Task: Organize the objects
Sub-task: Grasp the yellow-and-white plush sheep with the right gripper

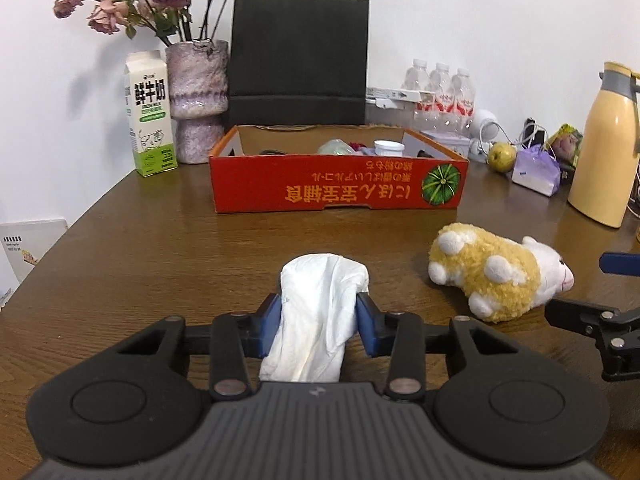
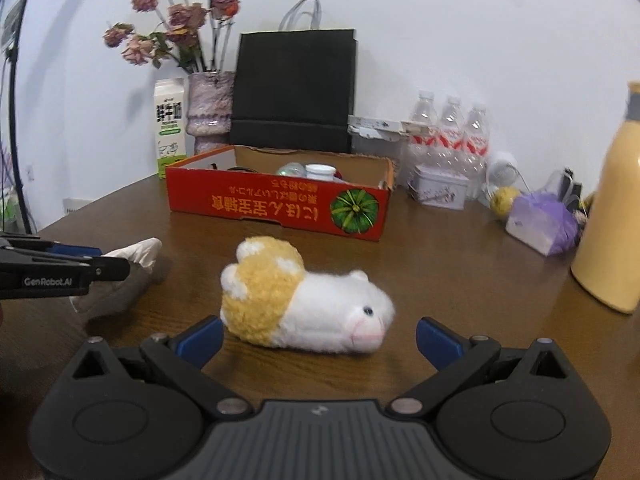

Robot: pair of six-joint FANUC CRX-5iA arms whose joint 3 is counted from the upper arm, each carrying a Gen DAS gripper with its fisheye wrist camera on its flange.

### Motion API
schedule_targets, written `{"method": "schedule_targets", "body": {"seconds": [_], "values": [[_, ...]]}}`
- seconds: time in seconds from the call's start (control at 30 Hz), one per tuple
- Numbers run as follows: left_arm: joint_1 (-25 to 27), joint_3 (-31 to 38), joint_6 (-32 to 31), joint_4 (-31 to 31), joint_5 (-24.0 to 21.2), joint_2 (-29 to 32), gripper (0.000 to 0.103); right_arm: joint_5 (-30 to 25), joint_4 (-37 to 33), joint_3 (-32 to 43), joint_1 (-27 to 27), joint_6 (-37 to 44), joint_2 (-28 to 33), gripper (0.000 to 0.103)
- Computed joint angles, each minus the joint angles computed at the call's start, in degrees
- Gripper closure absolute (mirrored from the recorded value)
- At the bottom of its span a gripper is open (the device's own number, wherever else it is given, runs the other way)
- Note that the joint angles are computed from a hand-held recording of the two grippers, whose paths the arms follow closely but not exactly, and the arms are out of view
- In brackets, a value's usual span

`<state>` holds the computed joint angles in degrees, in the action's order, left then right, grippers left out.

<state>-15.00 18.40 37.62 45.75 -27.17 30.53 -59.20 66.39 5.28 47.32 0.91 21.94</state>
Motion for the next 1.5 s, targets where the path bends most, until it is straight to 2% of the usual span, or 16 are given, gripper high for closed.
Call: {"method": "schedule_targets", "body": {"seconds": [0.17,0.43,0.63,0.97,1.03,1.1,1.17,1.23,1.5], "values": [[0.54,-0.05,1.49,0.34,-0.06,0.0,0.062,1.99,-3.18,4.78,-1.38,13.93,1.86,0.0],[0.95,0.35,1.66,0.91,-1.17,0.27,0.062,4.57,-19.23,16.72,-4.24,40.95,6.07,0.0],[1.1,0.91,2.54,0.56,-1.82,0.53,0.062,2.86,-28.16,24.34,-6.35,48.59,10.4,0.001],[1.37,1.21,3.27,0.91,-2.44,0.79,0.062,7.72,-29.48,19.9,-7.24,40.3,8.05,0.002],[1.37,1.18,3.41,0.9,-2.46,0.76,0.062,8.54,-25.33,17.45,-6.84,35.76,7.49,0.014],[1.36,1.1,3.33,0.99,-2.38,0.74,0.062,8.92,-22.2,15.62,-6.51,31.3,6.96,0.017],[1.34,0.99,3.2,1.17,-2.3,0.7,0.062,10.18,-17.69,12.6,-6.12,25.52,6.02,0.023],[1.33,0.85,2.9,1.56,-2.13,0.66,0.062,9.14,-14.22,11.8,-5.47,22.27,6.22,0.031],[0.99,-0.71,0.39,3.98,-0.66,0.04,0.062,5.37,-3.23,8.09,-3.07,8.88,5.49,0.036]]}}
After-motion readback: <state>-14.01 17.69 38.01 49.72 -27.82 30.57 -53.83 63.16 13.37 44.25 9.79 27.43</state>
